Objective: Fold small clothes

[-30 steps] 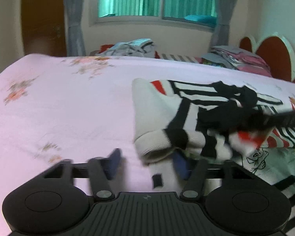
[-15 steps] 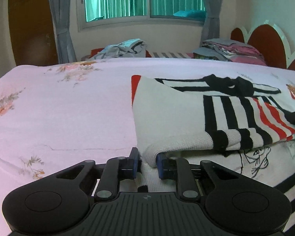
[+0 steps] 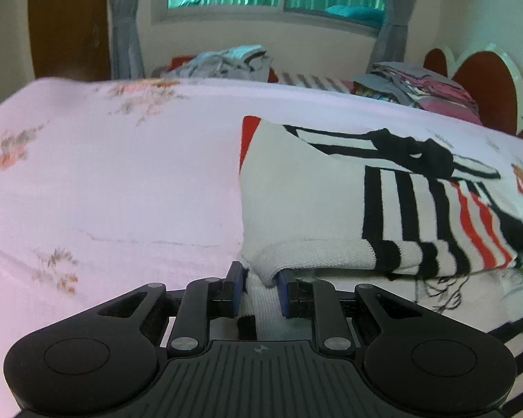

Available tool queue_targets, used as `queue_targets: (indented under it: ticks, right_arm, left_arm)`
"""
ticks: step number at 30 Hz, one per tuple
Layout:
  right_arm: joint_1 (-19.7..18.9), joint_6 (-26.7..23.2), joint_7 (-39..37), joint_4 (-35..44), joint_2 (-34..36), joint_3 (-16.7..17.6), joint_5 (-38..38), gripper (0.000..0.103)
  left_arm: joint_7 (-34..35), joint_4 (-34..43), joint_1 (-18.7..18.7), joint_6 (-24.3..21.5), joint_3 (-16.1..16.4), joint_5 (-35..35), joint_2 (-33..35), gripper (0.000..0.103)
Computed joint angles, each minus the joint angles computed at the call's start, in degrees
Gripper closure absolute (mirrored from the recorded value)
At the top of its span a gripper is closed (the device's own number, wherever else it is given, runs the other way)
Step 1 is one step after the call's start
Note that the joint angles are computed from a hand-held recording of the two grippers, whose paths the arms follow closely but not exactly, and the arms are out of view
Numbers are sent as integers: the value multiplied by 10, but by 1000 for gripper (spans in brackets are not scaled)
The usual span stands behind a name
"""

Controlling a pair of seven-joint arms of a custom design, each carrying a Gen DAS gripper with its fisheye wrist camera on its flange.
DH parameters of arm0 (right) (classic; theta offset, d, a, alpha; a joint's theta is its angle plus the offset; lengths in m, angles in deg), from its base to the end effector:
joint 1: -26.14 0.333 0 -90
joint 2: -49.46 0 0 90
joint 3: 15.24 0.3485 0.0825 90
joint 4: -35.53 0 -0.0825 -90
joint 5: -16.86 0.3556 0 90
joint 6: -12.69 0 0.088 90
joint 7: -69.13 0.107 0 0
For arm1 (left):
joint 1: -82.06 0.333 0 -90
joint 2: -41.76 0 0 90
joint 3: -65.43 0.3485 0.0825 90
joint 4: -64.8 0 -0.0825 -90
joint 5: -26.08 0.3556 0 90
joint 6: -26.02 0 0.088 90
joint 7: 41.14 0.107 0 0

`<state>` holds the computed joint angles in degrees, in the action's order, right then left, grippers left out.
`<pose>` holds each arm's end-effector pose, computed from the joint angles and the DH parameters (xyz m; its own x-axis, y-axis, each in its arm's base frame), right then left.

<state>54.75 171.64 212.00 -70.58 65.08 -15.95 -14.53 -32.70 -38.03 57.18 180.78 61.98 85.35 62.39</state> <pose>0.5639 0.3253 0.4921 0.0588 -0.9911 -0.1192 -0.7596 0.0331 -0.6495 0.5728 -0.3364 0.4443 0.0742 -0.9953 0.0618 -0.6838 -0.0959 -0.7233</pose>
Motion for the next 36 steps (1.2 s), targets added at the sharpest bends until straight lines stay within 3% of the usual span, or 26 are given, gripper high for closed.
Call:
queue_targets:
  ticks: [1,2,4,9,16,21,25,29,31,34,36]
  right_arm:
    - [-3,10,3,-7,-6,-1,1,69]
    - [-4,16,7,-10,-10,-3,-1,60]
    - [-6,21,14,-12,-14,-8,-8,51]
    - [-19,34,35,-18,-22,-12,-8,47]
    - [-56,27,-53,2,11,28,118,47]
    - [-42,16,-90,20,27,20,143,58]
    - [-39,10,-120,31,34,21,158,76]
    - [-3,22,-98,37,36,-17,97,85]
    - [30,38,-49,37,32,-56,23,86]
    - [64,32,19,49,34,-96,-95,86]
    - [35,-9,-20,63,47,-62,-61,87]
  left_arm:
    - [4,-1,1,-6,-3,-12,-5,70]
    - [2,0,-1,-15,-4,-14,-7,46]
    - [-30,3,-15,-46,2,7,-16,25]
    - [-41,33,-2,-53,-11,16,-11,25]
    - [4,117,-1,-55,-1,-28,52,25]
    - [44,173,-8,-58,16,-72,98,25]
    - [69,217,-13,-57,31,-107,135,25]
    - [92,253,-17,-57,44,-139,166,27]
    - [93,265,-21,-57,54,-149,178,35]
    - [82,274,-29,-54,70,-156,190,35]
    - [81,283,-34,-57,77,-155,198,34]
